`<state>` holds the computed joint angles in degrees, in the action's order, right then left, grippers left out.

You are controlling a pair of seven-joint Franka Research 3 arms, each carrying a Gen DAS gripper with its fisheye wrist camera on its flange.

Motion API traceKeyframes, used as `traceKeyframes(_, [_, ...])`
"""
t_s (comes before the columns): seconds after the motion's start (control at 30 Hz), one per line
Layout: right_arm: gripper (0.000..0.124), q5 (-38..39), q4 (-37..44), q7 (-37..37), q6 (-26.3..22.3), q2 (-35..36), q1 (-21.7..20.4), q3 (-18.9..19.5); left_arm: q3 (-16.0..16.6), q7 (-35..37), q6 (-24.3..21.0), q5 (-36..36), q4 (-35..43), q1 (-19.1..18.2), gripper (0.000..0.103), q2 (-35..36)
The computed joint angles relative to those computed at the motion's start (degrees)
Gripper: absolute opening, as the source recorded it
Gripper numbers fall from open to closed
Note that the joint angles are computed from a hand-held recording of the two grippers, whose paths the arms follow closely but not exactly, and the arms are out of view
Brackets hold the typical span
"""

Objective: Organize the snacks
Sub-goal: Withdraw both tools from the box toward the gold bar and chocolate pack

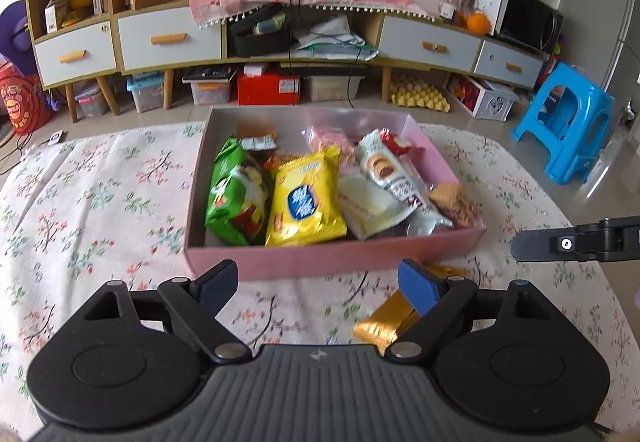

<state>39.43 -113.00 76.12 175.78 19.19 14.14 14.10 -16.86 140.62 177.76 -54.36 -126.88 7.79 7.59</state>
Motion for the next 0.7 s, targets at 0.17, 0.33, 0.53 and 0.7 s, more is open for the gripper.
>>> traceKeyframes(0.17, [0.063,0.18,-2.42,-0.91,-2.30,-2.39,0.16,-0.19,1.72,-1.10,-1.46,1.32,-2.04,-0.82,0.088,-1.64])
traceKeyframes(0.33, [0.074,1.25,-4.64,-3.32,-2.59,-4.33,1.27,-0.64,3.63,0.38,-3.01,0.04,-3.57,-1.84,0.091,-3.21])
traceKeyframes(0.53, [0.081,-0.82,-6.66,-3.64,-1.51,-5.44,3.31,-2.16,5.86,2.28,-2.71,-0.30,-5.47,-3.90,0.099,-4.10])
traceKeyframes(0.7, [0.084,-9.52,-8.03,2.46,-0.07,-4.91,7.27,-6.75,6.41,3.69,-2.71,-0.68,-6.52,-4.11,0.100,-3.80])
